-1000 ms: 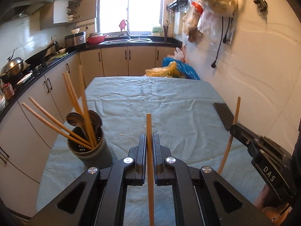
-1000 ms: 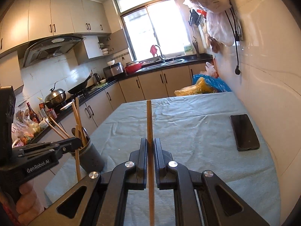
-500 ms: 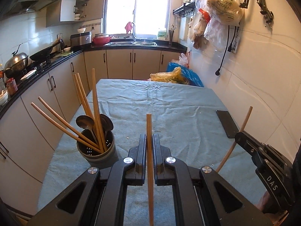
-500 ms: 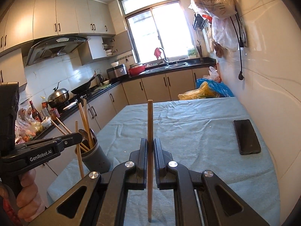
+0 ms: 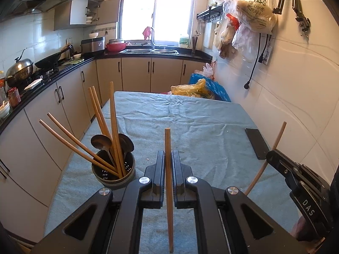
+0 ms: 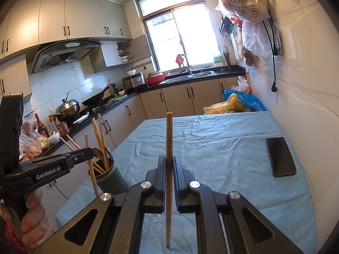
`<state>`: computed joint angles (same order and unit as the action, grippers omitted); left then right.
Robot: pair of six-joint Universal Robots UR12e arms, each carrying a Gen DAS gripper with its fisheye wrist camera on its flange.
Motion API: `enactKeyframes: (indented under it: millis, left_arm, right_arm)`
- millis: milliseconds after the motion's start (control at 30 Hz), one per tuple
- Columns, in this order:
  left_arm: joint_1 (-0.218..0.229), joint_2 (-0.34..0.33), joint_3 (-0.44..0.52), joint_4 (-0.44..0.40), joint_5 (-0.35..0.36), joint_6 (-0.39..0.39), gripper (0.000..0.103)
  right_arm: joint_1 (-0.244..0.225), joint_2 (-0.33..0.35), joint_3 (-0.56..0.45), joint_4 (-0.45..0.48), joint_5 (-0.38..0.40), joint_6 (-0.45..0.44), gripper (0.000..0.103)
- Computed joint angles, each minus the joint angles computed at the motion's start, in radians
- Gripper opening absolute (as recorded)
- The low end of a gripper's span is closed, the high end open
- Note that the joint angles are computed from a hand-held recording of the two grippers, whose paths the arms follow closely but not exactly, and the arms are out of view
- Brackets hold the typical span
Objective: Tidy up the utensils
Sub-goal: 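Lift both held chopsticks upright and carry them toward the grey holder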
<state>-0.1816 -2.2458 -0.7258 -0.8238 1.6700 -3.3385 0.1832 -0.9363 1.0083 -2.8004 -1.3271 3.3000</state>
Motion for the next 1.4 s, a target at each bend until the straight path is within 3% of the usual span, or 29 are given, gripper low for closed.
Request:
enactKeyframes:
  millis: [1400]
  left_arm:
    - [0.035, 0.050, -0.065, 0.055, -0.021, -0.020, 0.006]
  right_arm:
    - [0.037, 0.063, -0.156, 0.072, 0.027, -0.059, 0.007]
